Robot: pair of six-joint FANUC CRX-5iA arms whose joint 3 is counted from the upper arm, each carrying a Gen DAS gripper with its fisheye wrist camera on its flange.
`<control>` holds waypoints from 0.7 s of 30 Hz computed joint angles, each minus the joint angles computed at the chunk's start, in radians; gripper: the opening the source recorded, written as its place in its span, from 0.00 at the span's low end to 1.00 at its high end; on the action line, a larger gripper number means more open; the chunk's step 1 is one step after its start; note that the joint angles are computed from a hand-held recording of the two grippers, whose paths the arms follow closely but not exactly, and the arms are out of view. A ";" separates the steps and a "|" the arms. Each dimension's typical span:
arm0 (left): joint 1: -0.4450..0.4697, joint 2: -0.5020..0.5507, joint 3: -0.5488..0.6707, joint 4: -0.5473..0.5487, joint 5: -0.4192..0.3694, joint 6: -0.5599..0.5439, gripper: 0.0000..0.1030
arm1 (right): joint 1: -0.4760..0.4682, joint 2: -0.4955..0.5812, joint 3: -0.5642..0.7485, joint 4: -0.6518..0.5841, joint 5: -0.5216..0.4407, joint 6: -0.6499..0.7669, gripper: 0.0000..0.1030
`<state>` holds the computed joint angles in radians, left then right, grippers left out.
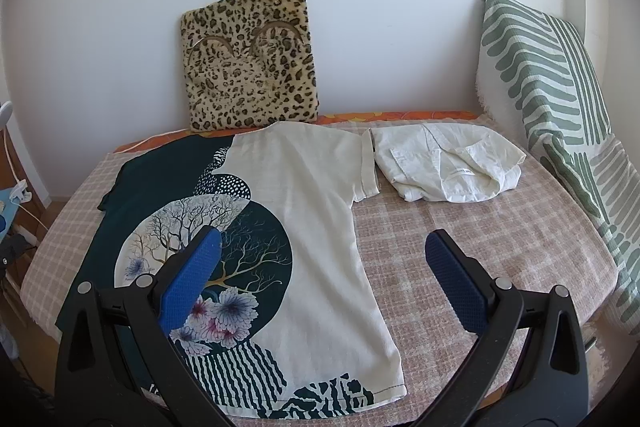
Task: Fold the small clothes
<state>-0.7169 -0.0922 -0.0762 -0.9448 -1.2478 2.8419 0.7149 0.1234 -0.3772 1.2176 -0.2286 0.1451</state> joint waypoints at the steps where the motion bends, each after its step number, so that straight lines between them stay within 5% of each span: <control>1: 0.002 -0.001 -0.001 0.002 0.001 -0.002 1.00 | -0.001 0.000 -0.001 -0.001 0.000 0.001 1.00; 10: 0.013 -0.012 -0.016 0.022 0.002 -0.016 1.00 | -0.001 0.010 0.011 0.053 0.009 -0.053 1.00; 15: 0.075 -0.063 -0.076 0.096 0.043 -0.041 1.00 | -0.029 0.016 0.016 0.168 0.043 -0.171 1.00; 18: 0.121 -0.095 -0.124 0.146 0.053 -0.058 1.00 | -0.018 0.032 0.042 0.118 0.063 -0.125 1.00; 21: 0.237 -0.161 -0.221 0.283 0.156 -0.101 0.99 | -0.012 0.049 0.058 0.152 0.087 -0.117 1.00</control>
